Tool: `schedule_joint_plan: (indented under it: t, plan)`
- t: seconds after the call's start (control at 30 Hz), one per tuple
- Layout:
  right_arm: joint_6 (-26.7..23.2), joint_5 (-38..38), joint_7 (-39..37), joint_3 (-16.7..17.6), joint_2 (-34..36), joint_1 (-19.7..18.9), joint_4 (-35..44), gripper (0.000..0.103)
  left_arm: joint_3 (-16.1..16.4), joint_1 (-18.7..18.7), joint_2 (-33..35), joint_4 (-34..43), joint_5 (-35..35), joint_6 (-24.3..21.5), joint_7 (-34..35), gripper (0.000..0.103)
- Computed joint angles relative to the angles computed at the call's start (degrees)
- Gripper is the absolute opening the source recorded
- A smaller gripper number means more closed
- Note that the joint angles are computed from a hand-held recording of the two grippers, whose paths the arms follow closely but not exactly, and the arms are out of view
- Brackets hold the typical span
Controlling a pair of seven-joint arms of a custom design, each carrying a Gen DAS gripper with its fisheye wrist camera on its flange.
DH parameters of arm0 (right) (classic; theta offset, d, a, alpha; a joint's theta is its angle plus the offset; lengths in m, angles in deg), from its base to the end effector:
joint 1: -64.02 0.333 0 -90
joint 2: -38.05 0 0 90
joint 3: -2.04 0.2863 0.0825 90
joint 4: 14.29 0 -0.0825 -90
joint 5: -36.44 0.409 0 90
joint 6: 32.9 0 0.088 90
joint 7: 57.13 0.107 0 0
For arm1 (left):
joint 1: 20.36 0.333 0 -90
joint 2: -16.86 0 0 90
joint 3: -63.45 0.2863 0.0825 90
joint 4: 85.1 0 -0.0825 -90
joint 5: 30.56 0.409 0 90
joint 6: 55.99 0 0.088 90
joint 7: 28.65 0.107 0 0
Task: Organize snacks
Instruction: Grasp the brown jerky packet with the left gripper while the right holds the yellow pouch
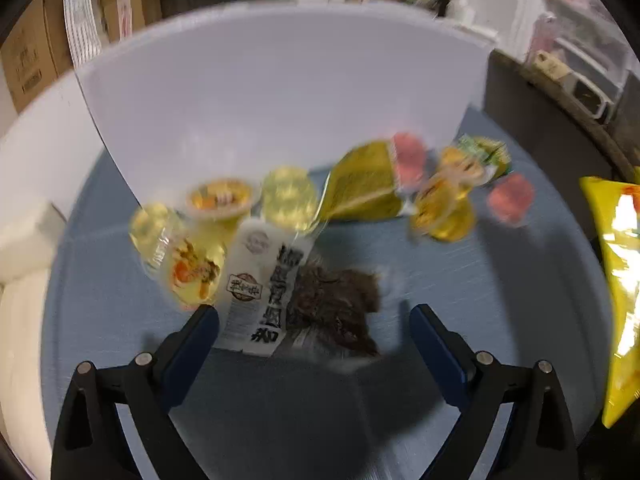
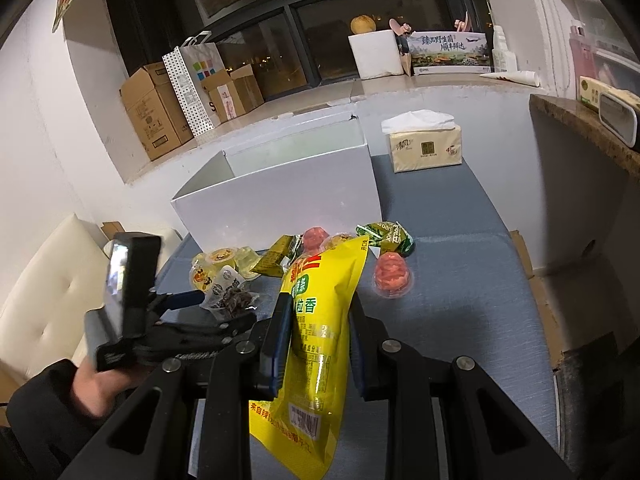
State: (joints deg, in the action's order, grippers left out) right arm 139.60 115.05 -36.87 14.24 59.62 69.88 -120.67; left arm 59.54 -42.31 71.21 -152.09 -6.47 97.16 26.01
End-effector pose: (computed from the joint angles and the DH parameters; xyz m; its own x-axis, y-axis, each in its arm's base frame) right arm 0.6485 0.1266 0.3211 0.2871 -0.9180 -0.2737 -0.6705 0.0115 -0.7418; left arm 0.7251 -0.3452 0.2455 -0.1229 -0.9918 0.0354 -0.8213 0.0816 -0.5647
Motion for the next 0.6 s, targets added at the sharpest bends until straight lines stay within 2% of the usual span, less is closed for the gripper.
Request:
schedule_joint_plan:
  t: [0.07,0.1,0.17,0.2,0.3,0.47,0.57,0.6]
  plan:
    - [-0.12,0.44,-0.43,0.12,-0.05,-0.22,-0.01,0.028,1.24,-1.01,1.31,1.92,0.72,-0.15,-1.45,0.095]
    - [-0.12,0.72,-0.62,0.14,-0.07,-0.26,-0.04,0.028,1.07,-0.84,1.01,1.54,0.69,0.32,-1.59,0.087]
    - [-0.38,1.01,-0.61,0.01,0.0,-0.32,0.04,0.027,0.66,-0.46,-0.66,-0.72,0.89,1.85,-1.24,0.057]
    - [-0.67,1.13,-0.59,-0.05,-0.02,-0.39,0.04,0.025,0.54,-0.43,-1.43,-1.7,1.0,2.21,-1.2,0.048]
    - [-0.95,3.17,-2.6,0.2,-0.3,-0.63,0.04,0.025,-0.75,0.71,-4.58,-7.11,0.47,5.99,-1.31,0.047]
    - [-1.48,1.37,-1.14,-0.48,0.52,0.36,0.65,0.025,1.24,0.15,-10.66,-16.8,1.88,13.75,-5.33,0.045]
    - [-1.12,2.44,-2.9,-0.02,0.22,0.32,0.71,0.024,1.43,0.6,-14.96,-22.2,2.66,18.51,-6.78,0.035]
    - [-1.04,3.05,-3.59,0.1,0.09,0.26,0.79,0.024,2.02,0.27,-16.3,-23.63,2.92,19.65,-7.67,0.026]
